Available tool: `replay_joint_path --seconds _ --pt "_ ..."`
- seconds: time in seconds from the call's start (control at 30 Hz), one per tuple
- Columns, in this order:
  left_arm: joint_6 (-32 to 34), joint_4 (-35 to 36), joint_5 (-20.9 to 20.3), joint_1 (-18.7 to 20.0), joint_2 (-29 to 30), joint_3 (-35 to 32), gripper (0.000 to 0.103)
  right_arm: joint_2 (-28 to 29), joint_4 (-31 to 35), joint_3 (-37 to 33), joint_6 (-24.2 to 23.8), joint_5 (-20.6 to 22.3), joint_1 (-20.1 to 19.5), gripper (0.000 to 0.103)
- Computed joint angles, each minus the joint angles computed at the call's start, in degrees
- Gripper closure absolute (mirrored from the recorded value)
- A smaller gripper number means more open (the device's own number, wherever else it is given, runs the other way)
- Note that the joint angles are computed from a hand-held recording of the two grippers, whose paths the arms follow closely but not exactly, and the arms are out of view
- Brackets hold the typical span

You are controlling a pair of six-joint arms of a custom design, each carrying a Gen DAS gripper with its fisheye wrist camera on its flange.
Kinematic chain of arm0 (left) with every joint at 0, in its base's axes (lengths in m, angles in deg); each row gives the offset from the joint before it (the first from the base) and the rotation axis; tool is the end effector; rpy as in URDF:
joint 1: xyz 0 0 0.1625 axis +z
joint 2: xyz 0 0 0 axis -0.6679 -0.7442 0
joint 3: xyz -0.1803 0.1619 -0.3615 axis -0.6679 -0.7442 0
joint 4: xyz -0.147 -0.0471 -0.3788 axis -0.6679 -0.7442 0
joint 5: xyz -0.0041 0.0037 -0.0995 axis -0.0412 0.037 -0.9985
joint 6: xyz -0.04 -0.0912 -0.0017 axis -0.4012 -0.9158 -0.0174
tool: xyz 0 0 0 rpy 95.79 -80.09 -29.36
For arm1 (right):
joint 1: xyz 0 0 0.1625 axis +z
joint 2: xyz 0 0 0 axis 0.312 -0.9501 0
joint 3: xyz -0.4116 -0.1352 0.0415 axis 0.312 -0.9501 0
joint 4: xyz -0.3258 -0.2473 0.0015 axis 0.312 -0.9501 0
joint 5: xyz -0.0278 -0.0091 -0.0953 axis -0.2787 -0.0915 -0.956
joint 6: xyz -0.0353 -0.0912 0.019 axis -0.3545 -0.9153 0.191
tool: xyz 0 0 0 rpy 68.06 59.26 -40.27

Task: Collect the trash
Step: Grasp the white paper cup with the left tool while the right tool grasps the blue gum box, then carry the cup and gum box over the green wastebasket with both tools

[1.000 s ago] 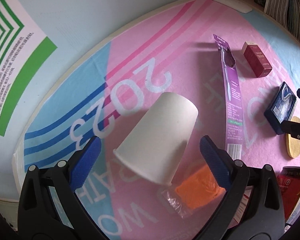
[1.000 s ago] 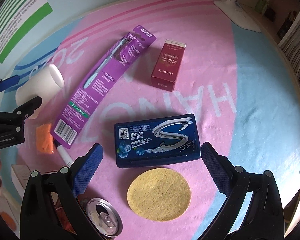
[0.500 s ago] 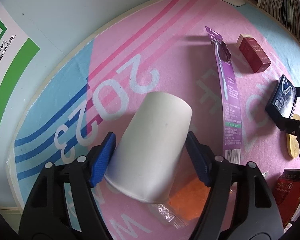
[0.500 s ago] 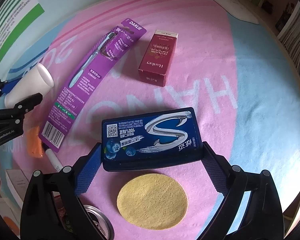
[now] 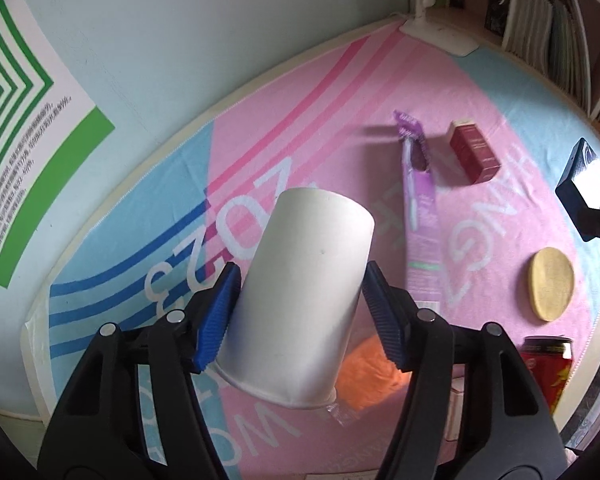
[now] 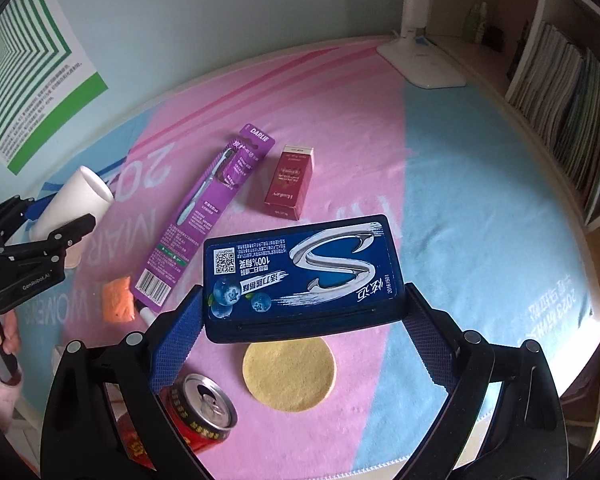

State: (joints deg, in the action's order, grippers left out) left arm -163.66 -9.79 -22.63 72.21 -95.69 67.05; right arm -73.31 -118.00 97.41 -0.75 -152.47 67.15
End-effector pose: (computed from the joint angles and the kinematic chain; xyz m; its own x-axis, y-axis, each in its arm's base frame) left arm -0.4155 -0.4843 0.0266 -0.5395 -0.1901 -0.8202 0.2499 0.8941 -0.3716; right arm 0.0499 -0.5704 0.3822 -0.6599 -0.5625 0.4980 -0.6373 0.7702 0.0255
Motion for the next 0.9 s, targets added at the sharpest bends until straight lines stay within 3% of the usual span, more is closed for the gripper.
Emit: replay_joint_path --seconds 0.4,0.9 --pt "10.41 -3.09 2.1 -3.49 7.46 -8.79 0.042 -9.79 -1.51 2.11 -0.37 2.23 -6.32 0.009" --pt "31.84 -15.0 -0.6 -7.03 18.49 -19.42 0.042 -21.44 -3.59 5.58 2.32 4.61 -17.42 0.009"
